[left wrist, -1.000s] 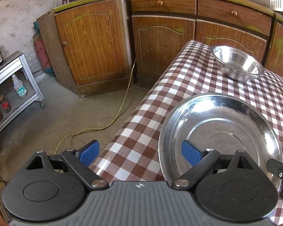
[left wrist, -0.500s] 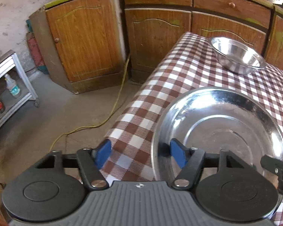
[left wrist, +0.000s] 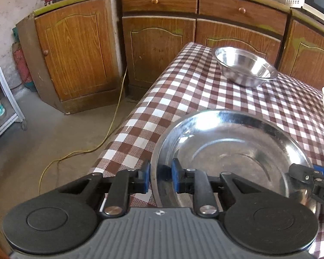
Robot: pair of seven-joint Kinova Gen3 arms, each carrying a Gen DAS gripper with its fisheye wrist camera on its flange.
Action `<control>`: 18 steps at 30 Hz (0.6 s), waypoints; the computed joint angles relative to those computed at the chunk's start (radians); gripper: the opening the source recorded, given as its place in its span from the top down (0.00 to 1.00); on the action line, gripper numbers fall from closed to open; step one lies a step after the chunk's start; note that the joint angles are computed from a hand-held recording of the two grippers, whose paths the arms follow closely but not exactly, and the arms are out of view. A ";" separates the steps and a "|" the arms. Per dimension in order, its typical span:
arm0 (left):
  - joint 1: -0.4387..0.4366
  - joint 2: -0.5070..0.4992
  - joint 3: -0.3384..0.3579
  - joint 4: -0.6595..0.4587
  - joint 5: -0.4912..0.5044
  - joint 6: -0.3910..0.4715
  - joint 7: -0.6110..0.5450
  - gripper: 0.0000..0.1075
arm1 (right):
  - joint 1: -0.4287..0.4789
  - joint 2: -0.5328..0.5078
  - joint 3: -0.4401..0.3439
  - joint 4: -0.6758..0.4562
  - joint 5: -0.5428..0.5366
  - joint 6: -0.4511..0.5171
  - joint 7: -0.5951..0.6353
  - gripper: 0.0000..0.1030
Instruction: Organize plates and bowls
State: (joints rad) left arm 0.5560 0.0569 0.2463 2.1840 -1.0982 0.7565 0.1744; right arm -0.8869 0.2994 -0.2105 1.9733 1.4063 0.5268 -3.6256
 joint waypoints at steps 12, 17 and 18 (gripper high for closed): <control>0.044 -0.081 0.083 -0.011 0.032 0.112 0.036 0.80 | -0.034 -0.107 -0.071 0.074 0.031 0.142 -0.018 0.76; 0.067 -0.092 0.125 -0.033 0.053 0.175 0.036 0.80 | -0.049 -0.160 -0.113 0.103 0.019 0.216 -0.009 0.76; 0.072 -0.095 0.131 -0.038 0.059 0.183 0.034 0.80 | -0.050 -0.170 -0.120 0.107 0.010 0.224 -0.005 0.76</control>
